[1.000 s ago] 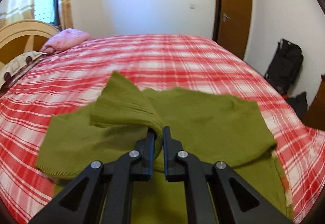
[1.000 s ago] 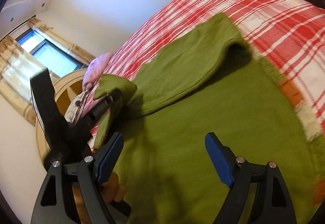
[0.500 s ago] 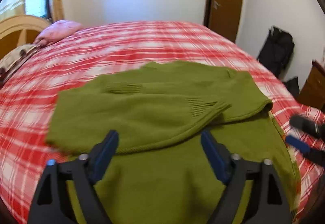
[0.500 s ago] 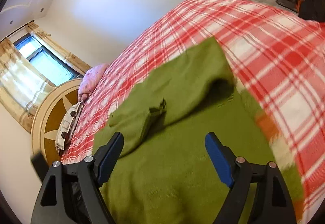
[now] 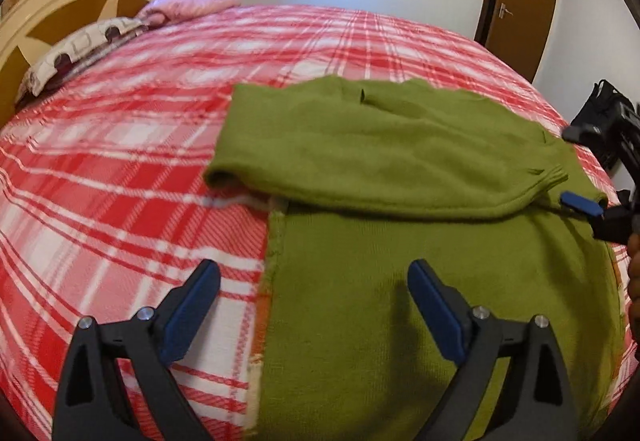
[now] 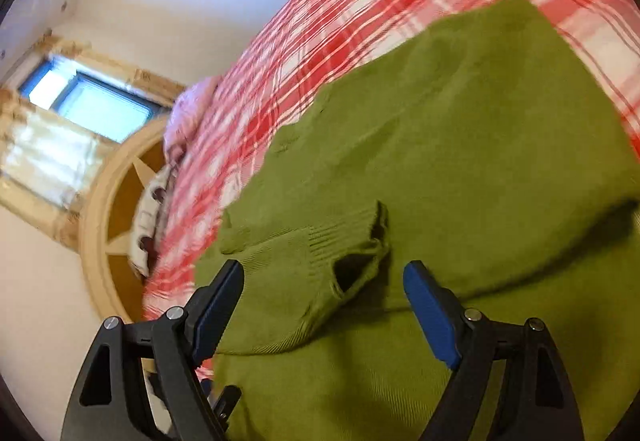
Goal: Fold small clothes
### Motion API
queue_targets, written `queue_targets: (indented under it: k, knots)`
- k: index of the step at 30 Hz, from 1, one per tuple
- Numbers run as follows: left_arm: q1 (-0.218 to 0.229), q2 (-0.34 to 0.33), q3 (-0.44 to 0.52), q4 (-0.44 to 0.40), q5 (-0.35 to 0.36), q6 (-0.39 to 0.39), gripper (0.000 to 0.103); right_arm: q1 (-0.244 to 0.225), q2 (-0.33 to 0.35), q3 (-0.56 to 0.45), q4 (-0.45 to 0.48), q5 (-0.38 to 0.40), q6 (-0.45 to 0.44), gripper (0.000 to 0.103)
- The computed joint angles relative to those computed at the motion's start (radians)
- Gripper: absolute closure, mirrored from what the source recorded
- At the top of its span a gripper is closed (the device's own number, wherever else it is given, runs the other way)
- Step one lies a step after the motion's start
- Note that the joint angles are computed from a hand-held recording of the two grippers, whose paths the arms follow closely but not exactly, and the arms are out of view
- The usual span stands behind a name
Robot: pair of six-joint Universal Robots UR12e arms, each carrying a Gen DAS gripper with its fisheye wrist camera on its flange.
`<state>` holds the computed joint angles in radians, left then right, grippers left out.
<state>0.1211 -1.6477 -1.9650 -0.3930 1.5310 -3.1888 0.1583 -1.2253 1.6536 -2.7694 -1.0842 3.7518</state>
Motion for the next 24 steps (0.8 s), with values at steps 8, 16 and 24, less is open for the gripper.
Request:
queue_targets:
  k: [8,16,24]
  knots:
    - [-0.002,-0.005,-0.024,0.063,0.011,-0.008,0.005,0.064,0.025,-0.079,0.173,-0.186,-0.199,0.098]
    - [0.004,-0.013,-0.013,0.058,0.008,-0.025,0.005,0.071,-0.006,-0.067,0.074,-0.227,-0.326,0.098]
    - [0.010,-0.046,0.043,0.016,0.088,-0.168,0.005,0.059,-0.042,-0.069,-0.025,-0.330,-0.460,0.098]
